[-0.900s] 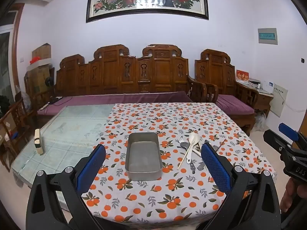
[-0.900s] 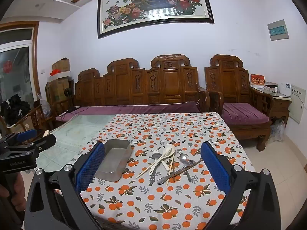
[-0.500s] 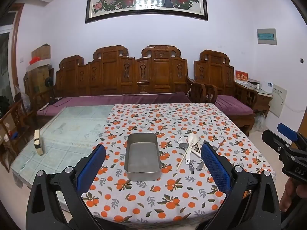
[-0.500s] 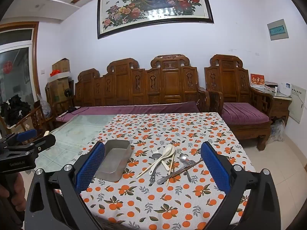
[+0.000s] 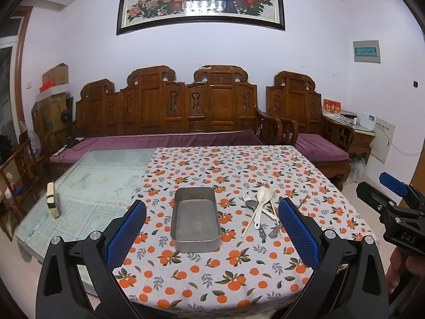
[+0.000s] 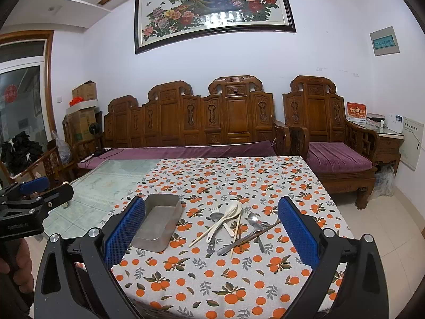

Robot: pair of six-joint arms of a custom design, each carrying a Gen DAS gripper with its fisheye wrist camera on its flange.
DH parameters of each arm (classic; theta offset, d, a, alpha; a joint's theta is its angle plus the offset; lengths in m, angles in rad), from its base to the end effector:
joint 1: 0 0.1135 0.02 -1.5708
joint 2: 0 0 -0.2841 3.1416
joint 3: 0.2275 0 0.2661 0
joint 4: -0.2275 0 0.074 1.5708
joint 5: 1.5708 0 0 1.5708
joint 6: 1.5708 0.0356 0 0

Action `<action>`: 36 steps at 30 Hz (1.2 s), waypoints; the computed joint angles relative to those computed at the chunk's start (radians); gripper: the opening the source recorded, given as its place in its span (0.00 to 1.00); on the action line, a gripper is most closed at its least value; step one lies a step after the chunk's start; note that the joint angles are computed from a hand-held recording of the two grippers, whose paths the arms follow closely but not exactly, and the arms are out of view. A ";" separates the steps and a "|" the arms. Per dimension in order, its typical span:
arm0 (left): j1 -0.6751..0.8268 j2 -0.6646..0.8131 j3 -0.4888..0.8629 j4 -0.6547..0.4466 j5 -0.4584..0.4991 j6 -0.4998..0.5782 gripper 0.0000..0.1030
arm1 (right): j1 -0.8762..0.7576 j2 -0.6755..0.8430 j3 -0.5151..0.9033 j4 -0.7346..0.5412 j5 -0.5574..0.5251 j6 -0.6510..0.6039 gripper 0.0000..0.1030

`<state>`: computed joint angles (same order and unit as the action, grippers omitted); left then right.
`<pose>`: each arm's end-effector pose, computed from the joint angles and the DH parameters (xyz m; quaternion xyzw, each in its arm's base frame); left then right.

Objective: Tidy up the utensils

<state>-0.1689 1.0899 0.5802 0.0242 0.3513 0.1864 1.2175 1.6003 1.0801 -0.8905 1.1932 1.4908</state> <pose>0.2337 -0.0523 0.2411 0.2378 0.8139 -0.1452 0.5098 0.1338 0.2673 0.2347 0.1568 0.8108 -0.0558 0.5612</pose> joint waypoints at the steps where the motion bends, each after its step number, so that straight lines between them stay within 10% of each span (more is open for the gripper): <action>1: 0.000 -0.003 0.000 -0.001 0.001 0.000 0.94 | 0.001 0.000 0.001 -0.002 0.000 0.001 0.97; 36: 0.004 -0.016 -0.011 -0.002 0.010 0.006 0.94 | 0.010 -0.001 0.024 -0.012 0.005 -0.006 0.97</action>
<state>-0.1653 1.0735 0.5694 0.0223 0.3616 0.1927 1.2280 1.5989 1.1036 -0.9021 1.1980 1.4853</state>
